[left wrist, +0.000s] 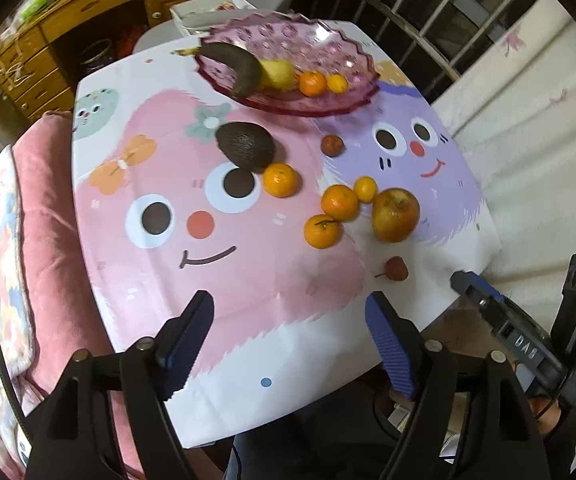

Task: Organize fruits
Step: 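Grasp a small red-brown fruit with the right tool while the left tool grasps a tangerine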

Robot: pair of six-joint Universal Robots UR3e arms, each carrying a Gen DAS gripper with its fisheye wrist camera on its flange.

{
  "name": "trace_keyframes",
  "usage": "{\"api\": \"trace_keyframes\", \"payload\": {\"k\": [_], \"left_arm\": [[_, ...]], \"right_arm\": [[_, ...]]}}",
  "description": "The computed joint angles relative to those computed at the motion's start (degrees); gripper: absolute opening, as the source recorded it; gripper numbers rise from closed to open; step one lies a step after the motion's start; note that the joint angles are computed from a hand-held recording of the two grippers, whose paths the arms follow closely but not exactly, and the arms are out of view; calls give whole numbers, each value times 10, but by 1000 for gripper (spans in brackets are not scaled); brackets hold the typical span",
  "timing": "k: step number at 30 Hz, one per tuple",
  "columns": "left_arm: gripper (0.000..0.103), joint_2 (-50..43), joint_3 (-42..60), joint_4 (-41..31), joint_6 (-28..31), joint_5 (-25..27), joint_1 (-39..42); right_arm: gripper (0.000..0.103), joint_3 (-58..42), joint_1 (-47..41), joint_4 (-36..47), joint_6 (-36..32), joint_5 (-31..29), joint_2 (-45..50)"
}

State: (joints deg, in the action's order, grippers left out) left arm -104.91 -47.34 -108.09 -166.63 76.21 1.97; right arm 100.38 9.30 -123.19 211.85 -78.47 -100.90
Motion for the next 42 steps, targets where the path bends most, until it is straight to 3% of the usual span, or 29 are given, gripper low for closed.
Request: {"api": "trace_keyframes", "payload": {"k": [16,31,42], "left_arm": [[82,-198,166,-25,42,20,-86],[82,-269,72,123,32,45,-122],[79,-267,21,190,6,58,-131]], "right_arm": [[48,21,94,-52,-2,-118,55],[48,33,130,-140,-16,-188,158],[35,79,111,-200,-19,-177,157]]}}
